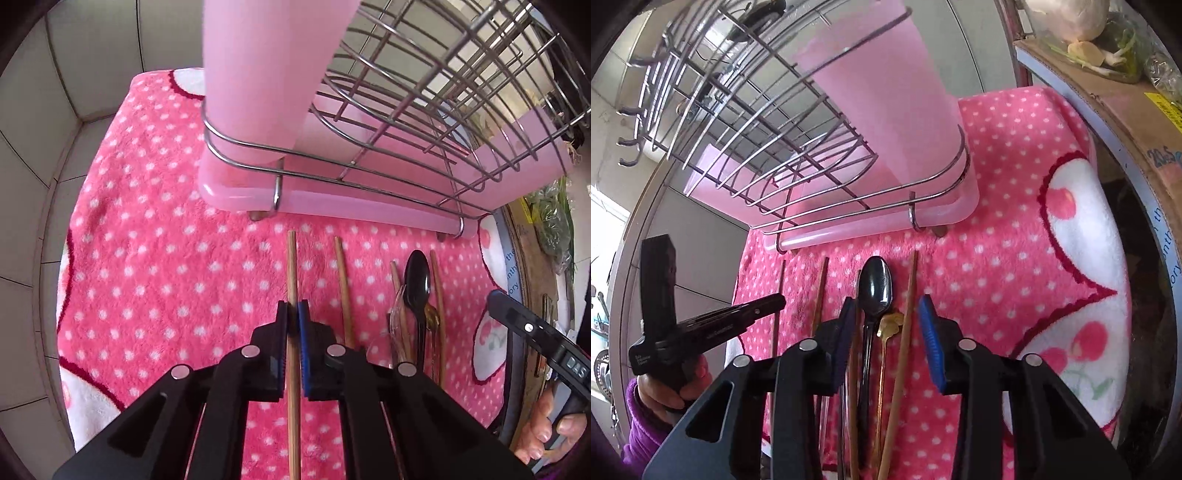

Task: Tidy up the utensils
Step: 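Grasp a wooden chopstick with the left tool while the right tool grasps another chopstick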

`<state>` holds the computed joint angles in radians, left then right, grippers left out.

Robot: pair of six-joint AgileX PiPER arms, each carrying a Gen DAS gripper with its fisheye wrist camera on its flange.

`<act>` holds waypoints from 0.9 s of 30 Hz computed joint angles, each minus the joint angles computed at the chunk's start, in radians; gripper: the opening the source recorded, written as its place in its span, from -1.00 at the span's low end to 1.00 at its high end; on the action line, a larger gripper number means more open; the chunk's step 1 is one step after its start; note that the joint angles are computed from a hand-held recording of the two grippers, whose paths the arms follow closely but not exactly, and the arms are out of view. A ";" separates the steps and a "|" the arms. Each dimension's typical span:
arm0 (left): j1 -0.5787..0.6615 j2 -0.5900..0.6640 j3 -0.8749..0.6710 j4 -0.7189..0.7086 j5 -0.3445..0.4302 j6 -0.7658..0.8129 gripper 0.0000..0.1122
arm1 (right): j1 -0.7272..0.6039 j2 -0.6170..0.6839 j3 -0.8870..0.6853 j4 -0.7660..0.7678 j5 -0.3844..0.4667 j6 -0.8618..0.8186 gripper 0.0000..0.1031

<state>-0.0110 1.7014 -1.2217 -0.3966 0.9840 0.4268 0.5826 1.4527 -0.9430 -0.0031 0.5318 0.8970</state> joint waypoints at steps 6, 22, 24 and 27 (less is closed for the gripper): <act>0.098 -0.053 0.053 -0.095 0.029 0.127 -0.91 | 0.015 0.163 -0.141 -0.043 0.129 0.043 -0.71; 0.327 -0.136 0.029 -0.208 0.175 0.315 -0.91 | 0.126 0.176 -0.121 -0.349 0.107 0.333 -0.89; 0.357 -0.168 0.031 -0.228 0.184 0.338 -0.91 | 0.178 0.098 -0.061 -0.476 0.094 0.474 -0.89; 0.396 -0.224 0.048 -0.282 0.195 0.375 -0.91 | 0.252 -0.005 -0.011 -0.632 0.130 0.630 -0.89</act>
<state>0.3851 1.4775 -1.1737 -0.6788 1.1794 0.8022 0.8347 1.4481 -0.9536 -0.6351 0.6617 1.5273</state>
